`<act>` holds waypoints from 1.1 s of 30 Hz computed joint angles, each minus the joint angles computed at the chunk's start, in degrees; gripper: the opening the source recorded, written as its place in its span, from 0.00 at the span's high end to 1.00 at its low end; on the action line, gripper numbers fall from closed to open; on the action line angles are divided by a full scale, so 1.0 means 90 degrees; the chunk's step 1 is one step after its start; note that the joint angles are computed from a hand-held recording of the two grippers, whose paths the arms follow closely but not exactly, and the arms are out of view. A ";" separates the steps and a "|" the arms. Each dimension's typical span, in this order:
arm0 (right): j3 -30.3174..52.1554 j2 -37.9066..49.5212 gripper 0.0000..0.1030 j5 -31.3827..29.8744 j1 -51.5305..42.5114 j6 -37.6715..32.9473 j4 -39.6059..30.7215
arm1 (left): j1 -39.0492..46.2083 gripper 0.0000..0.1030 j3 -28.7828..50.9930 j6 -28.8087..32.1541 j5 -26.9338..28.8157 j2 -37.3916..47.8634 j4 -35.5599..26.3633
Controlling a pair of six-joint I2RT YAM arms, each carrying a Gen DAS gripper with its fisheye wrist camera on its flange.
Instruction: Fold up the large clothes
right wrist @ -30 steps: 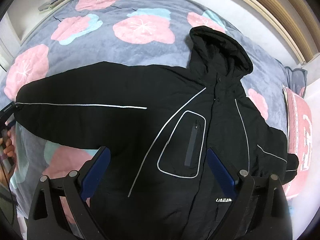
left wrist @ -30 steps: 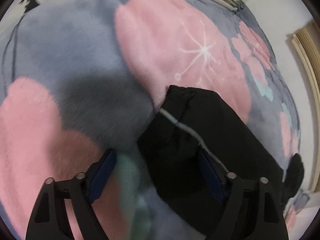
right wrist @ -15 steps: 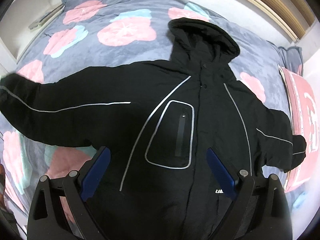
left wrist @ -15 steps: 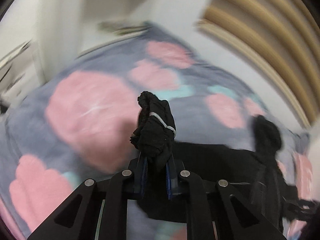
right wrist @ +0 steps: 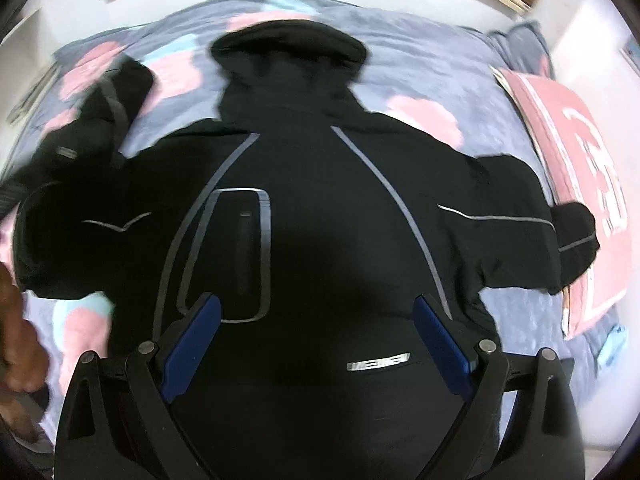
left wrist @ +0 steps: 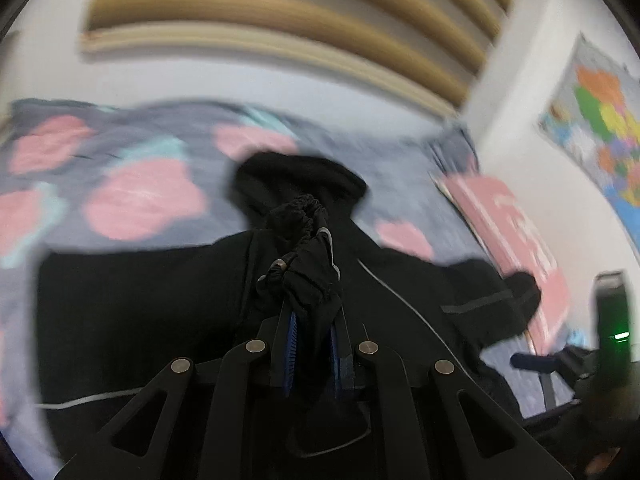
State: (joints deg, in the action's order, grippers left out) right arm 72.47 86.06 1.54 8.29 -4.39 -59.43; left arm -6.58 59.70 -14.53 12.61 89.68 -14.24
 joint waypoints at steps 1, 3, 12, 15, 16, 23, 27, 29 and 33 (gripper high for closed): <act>-0.0077 0.0024 0.05 0.0012 -0.0133 -0.0086 0.0116 | -0.0321 0.87 0.0104 -0.0103 -0.0181 0.0320 0.0093; -0.0363 0.0128 0.05 0.0011 -0.0474 -0.0390 0.0578 | -0.0794 0.87 0.0572 -0.0153 -0.0386 0.1440 0.0187; -0.0644 0.1213 0.05 -0.0610 -0.1195 -0.1521 0.1798 | -0.0711 0.72 0.1049 -0.0822 0.1139 0.3367 0.0529; -0.0143 0.1640 0.05 -0.1688 -0.1527 -0.1468 0.1405 | -0.0350 0.59 0.0724 -0.1187 0.2460 0.3037 0.0897; 0.0015 0.1768 0.05 -0.1964 -0.1580 -0.1450 0.1277 | -0.0239 0.55 0.0476 -0.1399 0.2734 0.2746 0.1119; 0.0651 0.2740 0.05 -0.3050 -0.1177 -0.0920 0.0988 | 0.0092 0.34 -0.0485 -0.1491 0.2707 0.1032 0.1007; 0.0807 0.3380 0.05 -0.3240 -0.0744 -0.0341 0.1119 | 0.0155 0.34 -0.0567 -0.1343 0.2387 0.0321 0.0496; 0.0851 0.3769 0.15 -0.3114 -0.0505 -0.0131 0.1196 | 0.0283 0.34 -0.0655 -0.1288 0.2331 -0.0030 0.0288; 0.0604 0.3672 0.65 -0.3505 -0.0260 -0.0368 0.1580 | 0.0614 0.34 -0.0651 -0.0988 0.2029 -0.0309 -0.0215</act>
